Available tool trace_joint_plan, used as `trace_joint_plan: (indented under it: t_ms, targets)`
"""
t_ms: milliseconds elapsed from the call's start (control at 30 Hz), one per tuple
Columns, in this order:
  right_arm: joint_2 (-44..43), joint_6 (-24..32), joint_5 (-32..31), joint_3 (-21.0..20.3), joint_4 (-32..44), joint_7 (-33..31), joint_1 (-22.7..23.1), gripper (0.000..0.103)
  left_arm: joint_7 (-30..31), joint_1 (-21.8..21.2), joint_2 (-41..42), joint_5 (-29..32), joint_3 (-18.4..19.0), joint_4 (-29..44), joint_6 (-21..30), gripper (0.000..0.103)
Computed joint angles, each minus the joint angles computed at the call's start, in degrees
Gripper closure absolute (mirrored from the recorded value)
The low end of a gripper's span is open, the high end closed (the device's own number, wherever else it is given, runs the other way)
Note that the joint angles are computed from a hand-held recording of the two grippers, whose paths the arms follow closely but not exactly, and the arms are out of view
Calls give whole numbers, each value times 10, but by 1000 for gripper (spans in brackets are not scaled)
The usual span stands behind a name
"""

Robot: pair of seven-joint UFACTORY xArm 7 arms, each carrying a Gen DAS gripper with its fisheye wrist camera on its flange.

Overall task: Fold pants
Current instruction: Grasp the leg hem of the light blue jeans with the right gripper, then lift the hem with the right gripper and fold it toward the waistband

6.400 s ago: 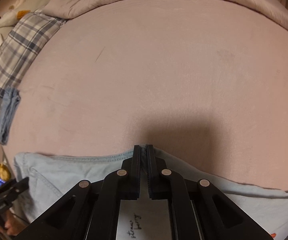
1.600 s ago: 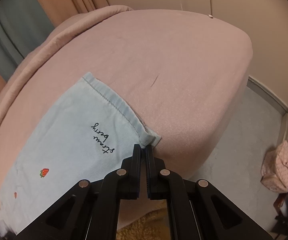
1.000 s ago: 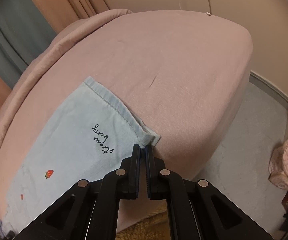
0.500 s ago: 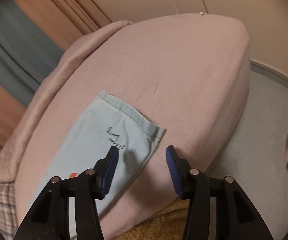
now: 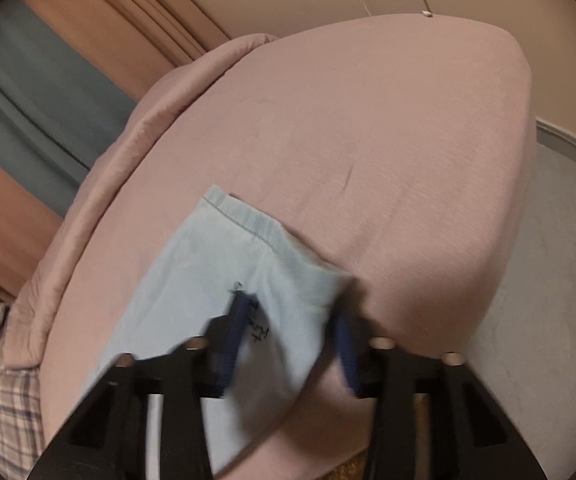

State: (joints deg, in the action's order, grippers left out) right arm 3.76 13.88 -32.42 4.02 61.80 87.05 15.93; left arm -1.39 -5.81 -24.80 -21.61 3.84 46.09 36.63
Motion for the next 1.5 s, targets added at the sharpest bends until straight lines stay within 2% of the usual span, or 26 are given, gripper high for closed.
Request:
trace_joint_plan:
  t_ms: [67, 100, 167, 300, 567, 800, 967, 1233, 1500]
  targets:
    - [5, -39, 22, -1, -8, -8, -5, 91, -2, 1, 0, 0, 0, 0, 1, 14]
    - [5, -44, 19, -4, -7, -3, -3, 92, -2, 1, 0, 1, 1, 1, 2, 14]
    - [2, -26, -5, -7, 2, 10, 6, 93, -3, 4, 0, 2, 1, 1, 3, 14]
    - [-19, -22, -100, -5, 22, 72, 12, 93, -11, 11, -2, 11, 0, -1, 3, 14]
    - [-15, -16, -174, 37, 112, 45, 29, 93, -27, 21, -9, 34, -4, -8, -2, 14]
    - [46, -6, -109, 47, 207, -91, 84, 93, -41, 31, -16, 41, 3, -16, -4, 14]
    - [112, 0, -13, 66, 277, -227, 101, 93, -47, 37, -20, 43, 8, -18, -6, 14]
    - [183, 55, 101, 106, 342, -388, 141, 93, -46, 45, -23, 46, 14, -18, 2, 14]
    - [237, 138, 198, 111, 402, -488, 182, 93, -41, 45, -12, 41, 16, -15, 6, 14]
